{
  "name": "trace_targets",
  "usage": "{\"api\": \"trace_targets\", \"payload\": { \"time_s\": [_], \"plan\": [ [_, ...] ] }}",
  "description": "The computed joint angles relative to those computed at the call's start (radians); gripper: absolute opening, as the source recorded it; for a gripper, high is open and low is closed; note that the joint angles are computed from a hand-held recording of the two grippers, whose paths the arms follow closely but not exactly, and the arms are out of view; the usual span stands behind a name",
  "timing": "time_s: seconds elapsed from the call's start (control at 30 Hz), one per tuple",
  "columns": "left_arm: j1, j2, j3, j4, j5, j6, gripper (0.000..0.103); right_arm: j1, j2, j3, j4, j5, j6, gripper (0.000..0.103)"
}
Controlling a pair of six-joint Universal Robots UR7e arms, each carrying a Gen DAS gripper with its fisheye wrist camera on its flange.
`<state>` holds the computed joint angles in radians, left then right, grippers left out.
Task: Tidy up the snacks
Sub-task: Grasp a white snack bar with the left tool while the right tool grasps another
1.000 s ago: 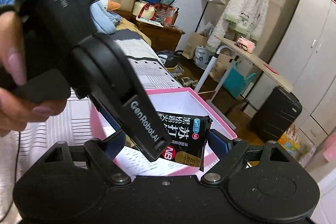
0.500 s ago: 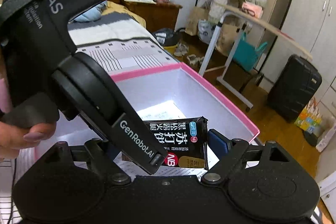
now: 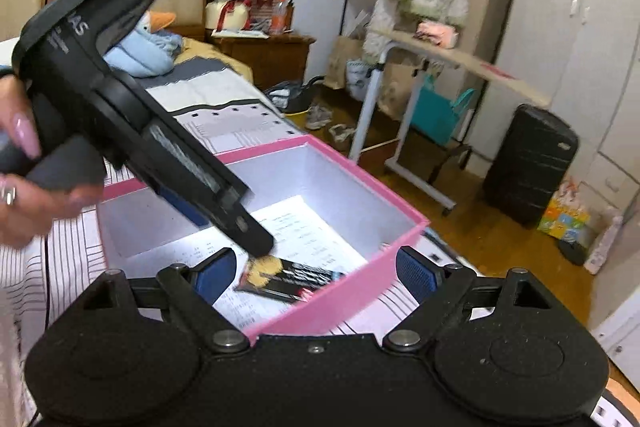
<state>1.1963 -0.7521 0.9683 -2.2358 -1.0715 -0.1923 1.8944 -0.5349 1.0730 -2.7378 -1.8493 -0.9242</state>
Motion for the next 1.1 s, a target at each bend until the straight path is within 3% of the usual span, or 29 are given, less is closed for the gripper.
{"api": "trace_targets", "payload": {
  "time_s": [0.1,0.33,0.5,0.67,0.87,1.0,1.1],
  "plan": [
    [-0.026,-0.046,0.059,-0.038,-0.016,0.053,0.076,0.001,-0.082,0.092,-0.032,-0.008,0.019,0.09],
    [-0.089,-0.09,0.145,-0.088,-0.028,0.159,0.074,-0.004,-0.185,0.165,-0.054,-0.071,0.096,0.09],
    [-0.116,-0.039,0.104,-0.028,-0.038,0.166,0.071,-0.016,-0.21,0.172,-0.056,-0.132,0.12,0.09],
    [-0.132,0.052,0.021,0.041,-0.03,0.14,0.057,-0.049,-0.2,0.142,-0.01,-0.18,0.206,0.088],
    [-0.14,0.192,-0.09,0.067,0.068,0.11,0.049,-0.106,-0.136,0.056,0.075,-0.197,0.291,0.065],
    [-0.131,0.276,-0.151,0.044,0.138,0.106,0.038,-0.15,-0.069,-0.051,0.173,-0.211,0.394,0.056],
    [-0.121,0.331,-0.178,-0.005,0.205,0.127,0.037,-0.179,-0.016,-0.143,0.25,-0.211,0.488,0.056]
  ]
}}
